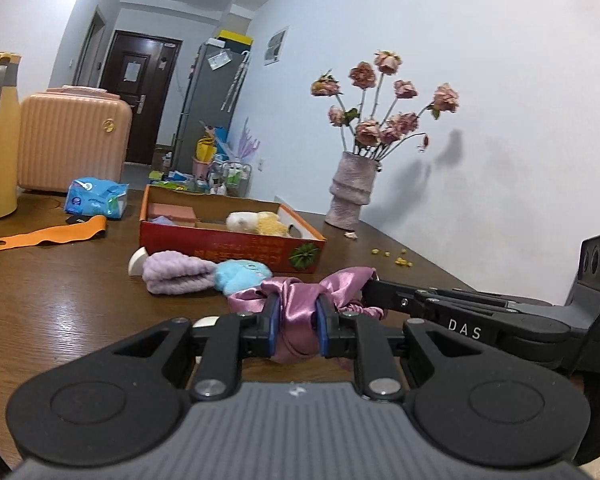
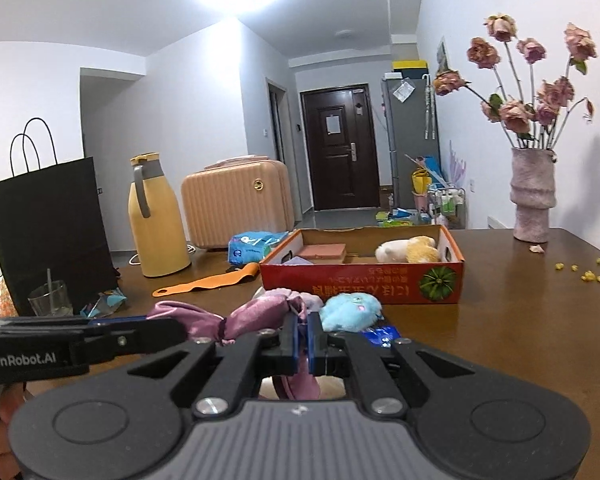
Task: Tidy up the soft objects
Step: 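Carry the scrunchie with the right gripper into the box and release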
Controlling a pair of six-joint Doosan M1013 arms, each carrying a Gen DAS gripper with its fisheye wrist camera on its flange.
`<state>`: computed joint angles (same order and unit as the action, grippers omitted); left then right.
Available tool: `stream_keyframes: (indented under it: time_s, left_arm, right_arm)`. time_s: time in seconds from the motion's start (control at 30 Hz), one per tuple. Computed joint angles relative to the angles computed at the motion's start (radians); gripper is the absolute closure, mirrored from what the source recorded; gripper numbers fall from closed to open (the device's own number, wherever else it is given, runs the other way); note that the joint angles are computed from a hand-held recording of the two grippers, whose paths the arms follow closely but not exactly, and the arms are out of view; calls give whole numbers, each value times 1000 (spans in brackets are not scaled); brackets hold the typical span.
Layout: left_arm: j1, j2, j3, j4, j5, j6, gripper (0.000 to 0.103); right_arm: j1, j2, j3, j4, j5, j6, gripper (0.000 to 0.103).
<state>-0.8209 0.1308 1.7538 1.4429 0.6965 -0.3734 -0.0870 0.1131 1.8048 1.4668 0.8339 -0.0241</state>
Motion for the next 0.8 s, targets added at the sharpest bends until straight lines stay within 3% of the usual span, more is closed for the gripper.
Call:
stream_keyframes:
  time_s: [0.23,0.37,0.5,0.6,0.8]
  left_arm:
    - [4,9,-10,13,-21,23,84]
    - [43,29,-40,-17,-64,102,84]
    - [126,59,-102,-86,-155,210,84]
    - [215,106,-198,-246,-220,383,84]
    - [365,247,-419,-645,-221,801,84]
  right_arm:
    - [-12,-11,16,20,-10,-15,99]
    - [4,11,-14,5,-37,-11,99]
    - [38,64,-93,-20,-81,7,99]
    - [71,131,-203,-56,-109,64,99]
    - [153,343,-561,-345,-114,429,99]
